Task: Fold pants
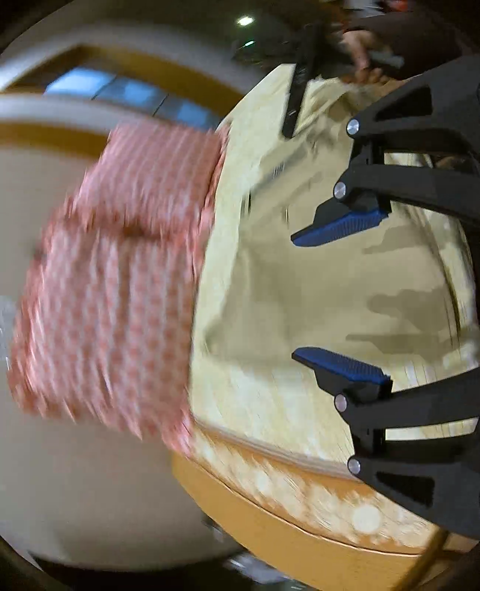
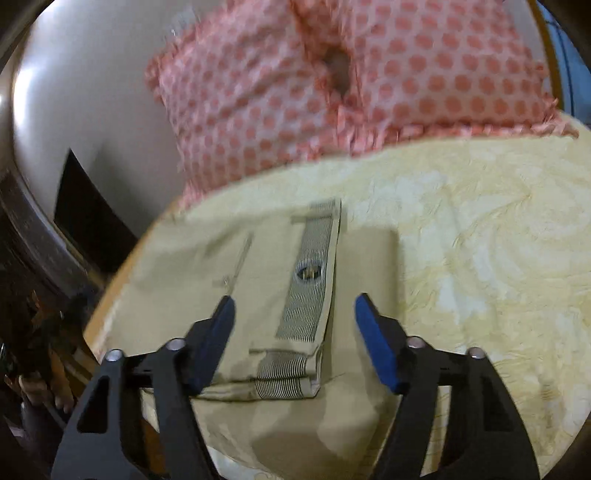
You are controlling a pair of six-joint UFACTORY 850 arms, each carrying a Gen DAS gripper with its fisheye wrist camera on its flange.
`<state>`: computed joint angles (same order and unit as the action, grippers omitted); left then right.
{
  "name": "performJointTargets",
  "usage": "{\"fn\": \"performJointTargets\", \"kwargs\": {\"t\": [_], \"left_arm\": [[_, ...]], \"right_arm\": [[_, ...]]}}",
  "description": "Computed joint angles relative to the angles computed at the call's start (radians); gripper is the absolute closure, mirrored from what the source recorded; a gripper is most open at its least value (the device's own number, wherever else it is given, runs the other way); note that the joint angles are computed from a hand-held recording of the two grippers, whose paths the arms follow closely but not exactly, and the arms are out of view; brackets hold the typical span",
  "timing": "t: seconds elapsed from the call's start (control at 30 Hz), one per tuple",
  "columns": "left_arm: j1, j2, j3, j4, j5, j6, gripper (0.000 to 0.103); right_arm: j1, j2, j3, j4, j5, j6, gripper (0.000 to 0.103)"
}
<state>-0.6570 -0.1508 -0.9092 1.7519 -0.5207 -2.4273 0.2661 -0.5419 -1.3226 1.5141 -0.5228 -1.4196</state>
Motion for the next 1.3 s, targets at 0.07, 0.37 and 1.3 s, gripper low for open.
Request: {"fn": "performJointTargets", "kwargs": {"t": [0.07,0.37,1.3], "left_arm": [[0.011,0.014,0.025,0.003,0.005,-0.028,0.042],[0.017,0.001,0.039,0.017,0.009,-0.054,0.032],[0.202,-0.093,-0.053,0.436,0.353,-0.432,0.016]], "right_arm": [[0.009,-0.02,-0.017,-0.097,0.015,0.082,0.045],[0.034,-0.026,-0.01,-0.2,0.044,0.094,0.062],[-0.08,0.061,0.105,0.094,-0.081,-0.078,0.043]]}}
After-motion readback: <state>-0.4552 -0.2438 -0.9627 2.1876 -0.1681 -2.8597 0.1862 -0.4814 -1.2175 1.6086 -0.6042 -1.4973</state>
